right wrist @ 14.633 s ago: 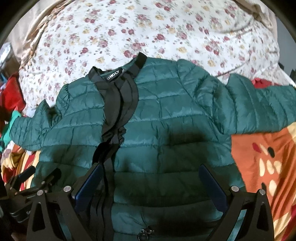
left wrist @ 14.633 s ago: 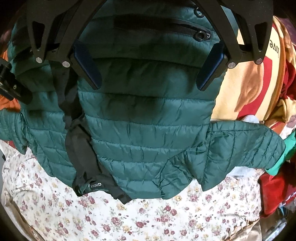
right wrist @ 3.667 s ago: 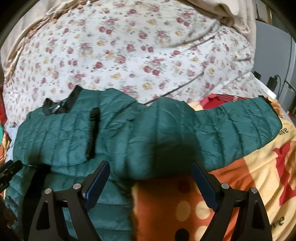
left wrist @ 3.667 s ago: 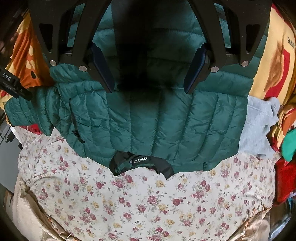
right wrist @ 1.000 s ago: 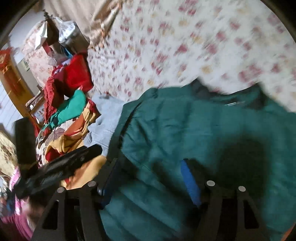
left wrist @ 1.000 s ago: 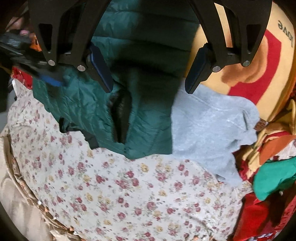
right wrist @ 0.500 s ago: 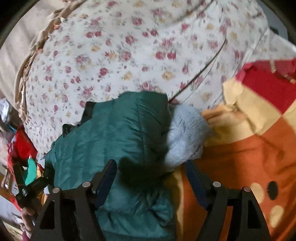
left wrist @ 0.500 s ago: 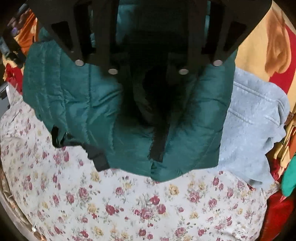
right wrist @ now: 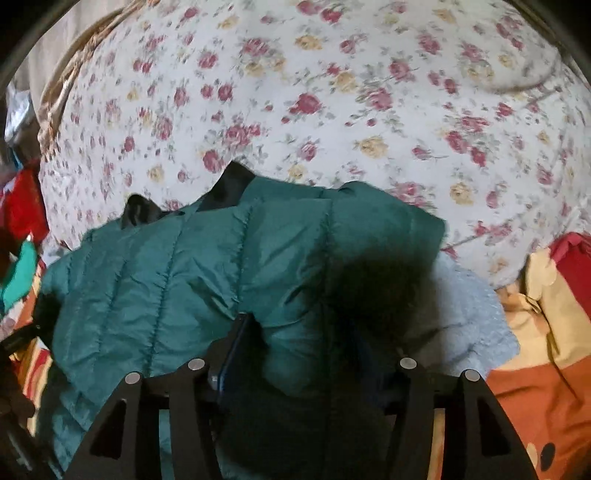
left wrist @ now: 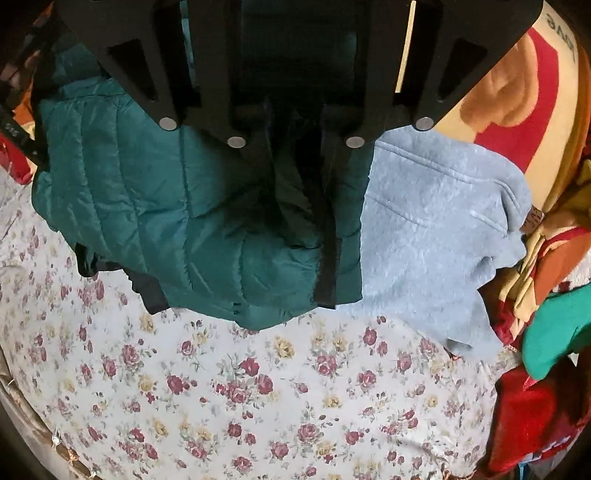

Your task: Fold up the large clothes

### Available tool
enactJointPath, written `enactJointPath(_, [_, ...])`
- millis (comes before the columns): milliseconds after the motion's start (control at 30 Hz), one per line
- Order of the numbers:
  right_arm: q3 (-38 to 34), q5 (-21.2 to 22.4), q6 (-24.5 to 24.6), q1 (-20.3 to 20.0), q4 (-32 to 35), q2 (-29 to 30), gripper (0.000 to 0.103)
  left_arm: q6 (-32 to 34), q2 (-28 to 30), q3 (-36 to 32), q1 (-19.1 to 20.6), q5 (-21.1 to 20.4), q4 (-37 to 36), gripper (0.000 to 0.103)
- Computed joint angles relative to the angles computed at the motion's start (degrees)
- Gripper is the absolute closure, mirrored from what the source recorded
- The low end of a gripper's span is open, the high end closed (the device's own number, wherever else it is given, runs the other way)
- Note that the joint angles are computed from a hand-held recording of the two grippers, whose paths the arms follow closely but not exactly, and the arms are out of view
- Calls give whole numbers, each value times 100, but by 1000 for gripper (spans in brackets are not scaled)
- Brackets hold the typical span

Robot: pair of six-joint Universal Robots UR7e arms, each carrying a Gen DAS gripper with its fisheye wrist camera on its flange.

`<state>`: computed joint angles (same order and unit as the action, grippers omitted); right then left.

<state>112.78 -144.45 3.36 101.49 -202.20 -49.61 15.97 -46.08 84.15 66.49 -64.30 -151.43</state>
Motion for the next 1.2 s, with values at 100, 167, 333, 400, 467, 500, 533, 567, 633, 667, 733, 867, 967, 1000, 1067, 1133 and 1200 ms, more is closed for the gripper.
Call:
enactJointPath(100, [334, -53, 193, 181, -277, -252, 47, -38, -77, 4, -41, 31, 183, 62])
enactJointPath(167, [483, -83, 60, 349, -628, -313, 45, 8, -184, 117, -82, 46, 89, 50])
enactJointPath(333, [184, 379, -367, 522, -387, -134, 45, 280, -447, 548, -216, -50, -701, 33])
enactJointPath(400, [27, 494, -342, 463, -80, -41, 45, 372, -427, 614, -275, -31, -808, 33])
enactJointPath(467, [-165, 441, -265, 338, 206, 105, 45, 384, -338, 585, -308, 40, -716, 33])
enactJointPath(500, [-238, 359, -193, 277, 311, 156, 45, 390, -278, 573, -312, 64, -673, 33])
enactJointPath(533, [-290, 296, -141, 192, 326, 201, 45, 439, -198, 572, -326, 163, -685, 33])
enactJointPath(567, [-347, 288, -132, 112, 271, 252, 45, 509, -96, 555, -341, 326, -730, 33])
enactJointPath(633, [-342, 352, -86, -35, 132, 256, 45, 479, 113, 412, -317, 524, -510, 33])
enactJointPath(667, [-315, 425, -80, -96, 69, 249, 45, 401, 181, 340, -285, 505, -370, 33])
enactJointPath(733, [-334, 470, -198, -173, -16, 280, 45, 407, 278, 302, -258, 502, -473, 31])
enactJointPath(867, [-376, 337, -207, -110, 230, 245, 45, 411, 362, 211, -287, 610, -431, 31])
enactJointPath(967, [-324, 192, -139, 91, 322, 149, 45, 461, 375, 201, -287, 636, -425, 31])
enactJointPath(1000, [-240, 160, -243, 200, 203, 124, 45, 476, 372, 210, -284, 633, -441, 31])
enactJointPath(1067, [-105, 103, -482, 396, -36, 124, 45, 489, 370, 219, -285, 628, -463, 31])
enactJointPath(1133, [-32, 53, -613, 519, -130, 181, 45, 506, 370, 246, -287, 631, -516, 31])
enactJointPath(1200, [8, 84, -539, 490, 83, 208, 45, 538, 381, 273, -294, 657, -587, 31])
